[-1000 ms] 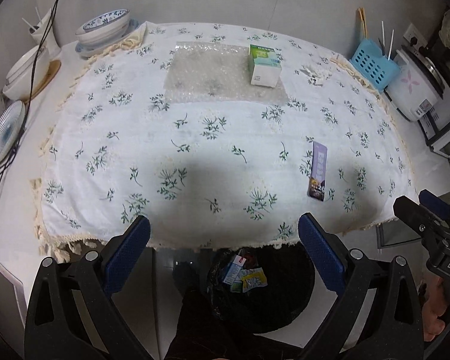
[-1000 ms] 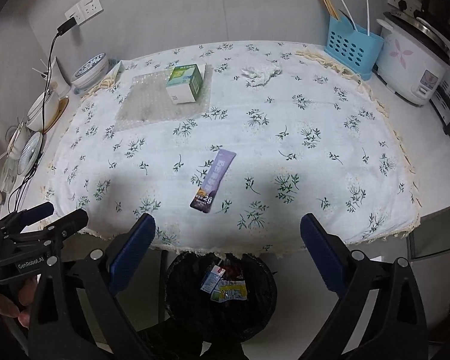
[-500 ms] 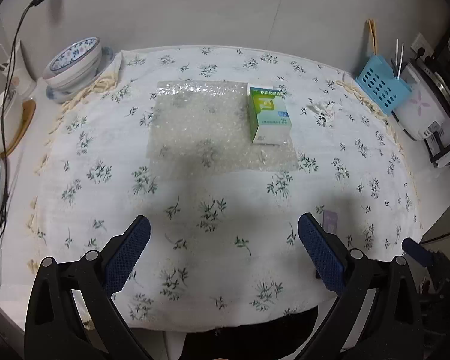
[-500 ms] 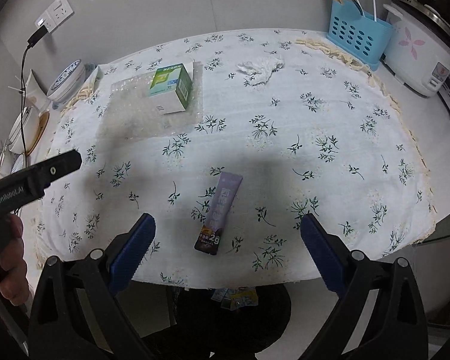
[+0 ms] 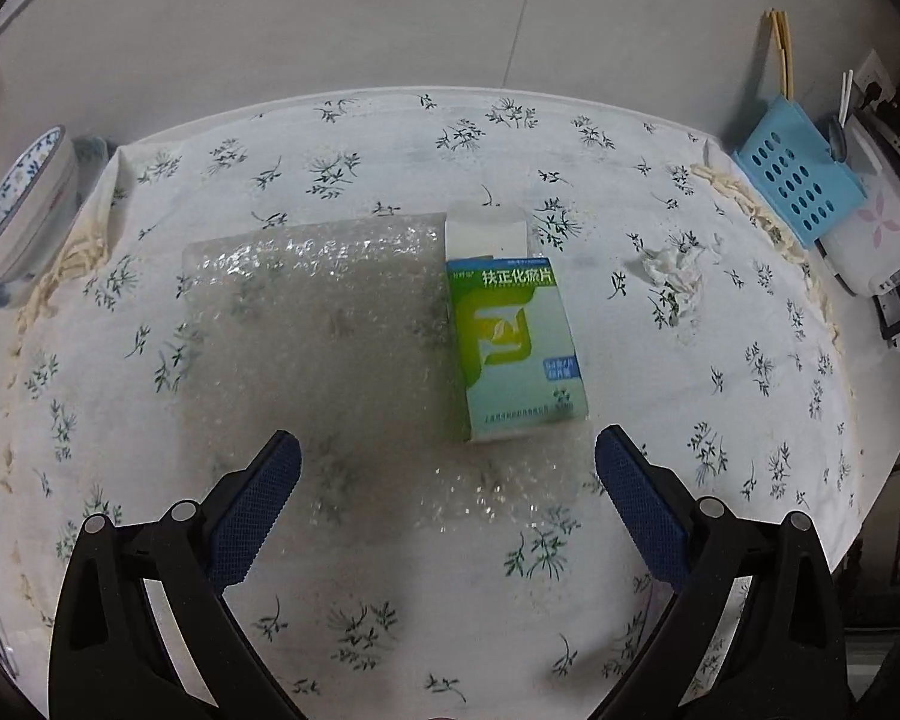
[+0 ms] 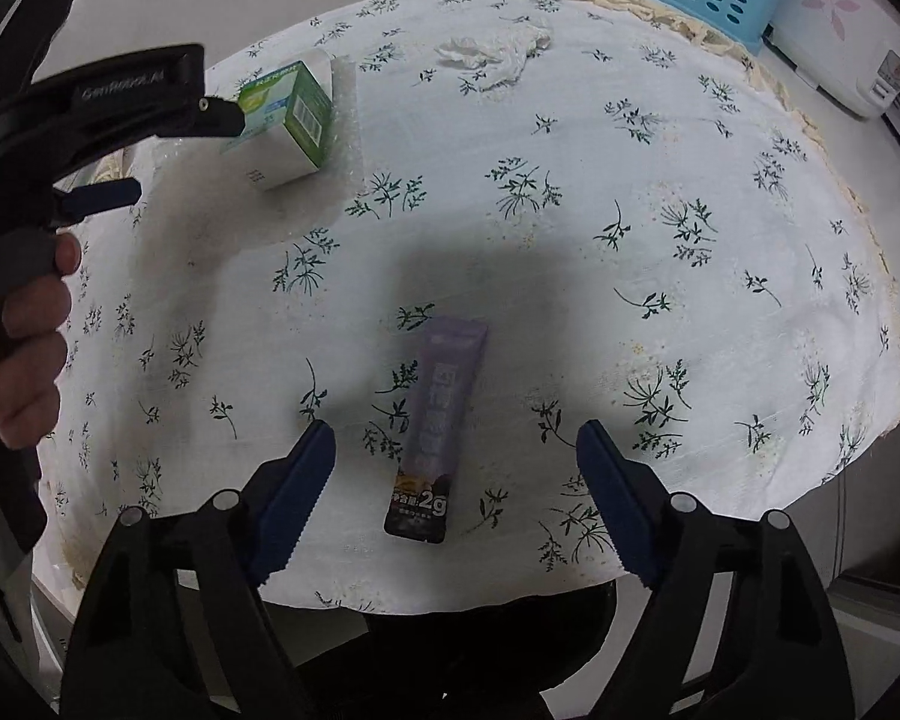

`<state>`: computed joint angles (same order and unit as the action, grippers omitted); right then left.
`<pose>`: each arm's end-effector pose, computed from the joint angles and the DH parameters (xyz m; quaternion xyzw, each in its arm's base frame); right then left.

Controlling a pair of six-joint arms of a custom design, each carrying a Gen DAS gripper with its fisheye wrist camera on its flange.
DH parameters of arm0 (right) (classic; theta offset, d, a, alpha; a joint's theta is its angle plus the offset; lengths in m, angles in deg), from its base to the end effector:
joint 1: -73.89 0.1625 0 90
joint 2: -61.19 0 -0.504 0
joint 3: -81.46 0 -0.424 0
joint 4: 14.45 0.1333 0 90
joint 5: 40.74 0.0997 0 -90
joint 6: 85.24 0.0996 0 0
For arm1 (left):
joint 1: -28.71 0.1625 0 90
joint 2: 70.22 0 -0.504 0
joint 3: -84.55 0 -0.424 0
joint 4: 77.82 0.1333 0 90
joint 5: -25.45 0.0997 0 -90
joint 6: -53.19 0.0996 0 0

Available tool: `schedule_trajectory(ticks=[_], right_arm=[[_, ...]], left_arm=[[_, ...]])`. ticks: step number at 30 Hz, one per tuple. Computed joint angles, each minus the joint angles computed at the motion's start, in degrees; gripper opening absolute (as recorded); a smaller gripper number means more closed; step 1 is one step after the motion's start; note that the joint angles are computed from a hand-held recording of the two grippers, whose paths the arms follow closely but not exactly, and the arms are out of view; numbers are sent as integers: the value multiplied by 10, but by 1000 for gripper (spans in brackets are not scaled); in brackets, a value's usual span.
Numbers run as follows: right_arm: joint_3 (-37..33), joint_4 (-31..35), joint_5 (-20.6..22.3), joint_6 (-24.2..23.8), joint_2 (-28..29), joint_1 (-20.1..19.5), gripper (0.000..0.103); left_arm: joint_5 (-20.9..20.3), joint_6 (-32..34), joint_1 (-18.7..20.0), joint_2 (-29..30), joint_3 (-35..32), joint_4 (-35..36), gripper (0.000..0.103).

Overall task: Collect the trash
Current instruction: 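Grasp the green medicine box with the left tool while the right tool grasps the purple snack stick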

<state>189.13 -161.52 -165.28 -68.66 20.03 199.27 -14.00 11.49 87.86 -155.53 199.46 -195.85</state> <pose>0.4293 -0.4719 0.0081 0.1795 -0.9349 0.0590 0.3004 -0.0799 -0.5437 0.3894 -0.0797 0.9007 -0.2426 0.3515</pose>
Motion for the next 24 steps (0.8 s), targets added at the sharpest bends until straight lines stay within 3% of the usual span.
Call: schedule_trajectory(ticks=[6, 10, 17, 24], right_arm=[[-10, 22, 19, 27, 10, -13, 56], [-19, 34, 24, 34, 18, -14, 47], [-34, 52, 25, 42, 31, -12, 40], [-35, 49, 32, 47, 32, -13, 38]], left_arm=[[-20, 42, 32, 36, -25, -37, 95], [-28, 67, 37, 51, -37, -53, 87], [-42, 85, 41, 76, -56, -54, 82], [-48, 82, 44, 71, -57, -54, 85]])
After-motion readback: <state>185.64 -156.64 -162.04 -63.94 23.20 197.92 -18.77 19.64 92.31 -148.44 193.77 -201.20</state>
